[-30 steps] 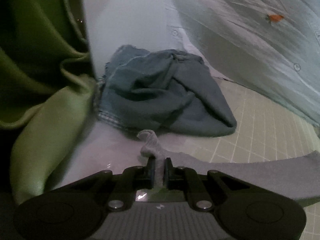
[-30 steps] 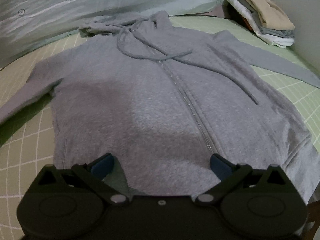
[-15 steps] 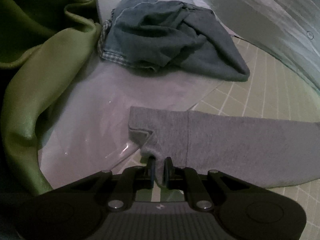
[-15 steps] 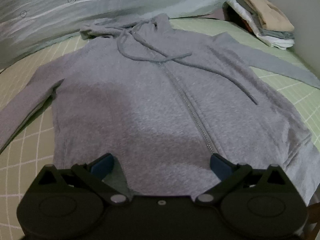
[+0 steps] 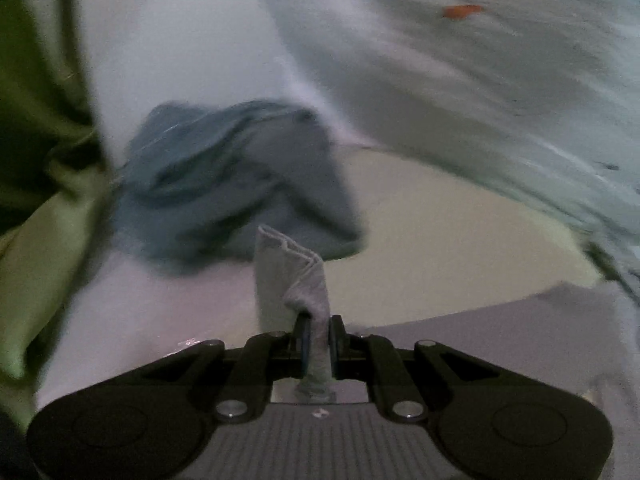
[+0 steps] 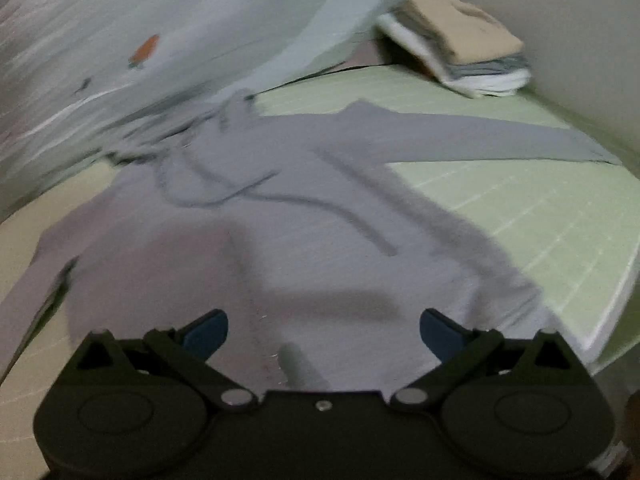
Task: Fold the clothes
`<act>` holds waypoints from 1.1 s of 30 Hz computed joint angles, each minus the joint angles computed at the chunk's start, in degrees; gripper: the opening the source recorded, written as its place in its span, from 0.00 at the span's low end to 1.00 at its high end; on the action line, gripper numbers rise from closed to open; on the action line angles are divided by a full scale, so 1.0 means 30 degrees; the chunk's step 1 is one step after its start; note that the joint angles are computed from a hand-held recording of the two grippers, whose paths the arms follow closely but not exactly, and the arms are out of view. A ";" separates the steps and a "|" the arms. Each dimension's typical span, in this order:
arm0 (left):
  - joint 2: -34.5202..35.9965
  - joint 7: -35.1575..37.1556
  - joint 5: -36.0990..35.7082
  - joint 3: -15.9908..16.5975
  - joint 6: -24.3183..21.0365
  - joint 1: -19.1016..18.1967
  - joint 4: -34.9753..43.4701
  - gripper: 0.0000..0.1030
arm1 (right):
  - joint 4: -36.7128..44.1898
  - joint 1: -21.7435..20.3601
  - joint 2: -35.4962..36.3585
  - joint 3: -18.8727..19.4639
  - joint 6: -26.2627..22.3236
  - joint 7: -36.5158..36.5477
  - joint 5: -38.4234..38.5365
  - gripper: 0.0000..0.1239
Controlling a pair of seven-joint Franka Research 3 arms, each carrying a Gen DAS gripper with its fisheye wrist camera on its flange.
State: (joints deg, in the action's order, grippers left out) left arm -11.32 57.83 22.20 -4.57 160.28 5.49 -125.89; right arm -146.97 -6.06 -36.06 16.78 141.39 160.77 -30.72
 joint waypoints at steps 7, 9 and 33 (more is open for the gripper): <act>0.1178 0.1779 -0.2823 -0.1461 0.0547 -0.3436 0.1657 0.10 | -0.2189 -0.1033 -0.2610 -0.2301 0.0651 -0.3234 0.0650 0.83; 0.1528 0.3010 -0.4459 -0.1797 0.0558 -0.4725 0.1999 0.11 | -0.2631 -0.1679 -0.3087 -0.2729 0.0943 -0.4459 0.0768 0.83; -0.1387 -0.3045 -0.1355 -0.1807 -0.8158 -0.5074 -0.0394 0.86 | 0.1221 0.0297 0.3694 -0.3479 0.6546 -1.5211 0.7616 0.82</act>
State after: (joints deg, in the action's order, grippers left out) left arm -15.48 48.70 18.14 -9.99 135.81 -9.74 -127.08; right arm -143.31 -5.17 -24.98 6.35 161.03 115.14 -7.87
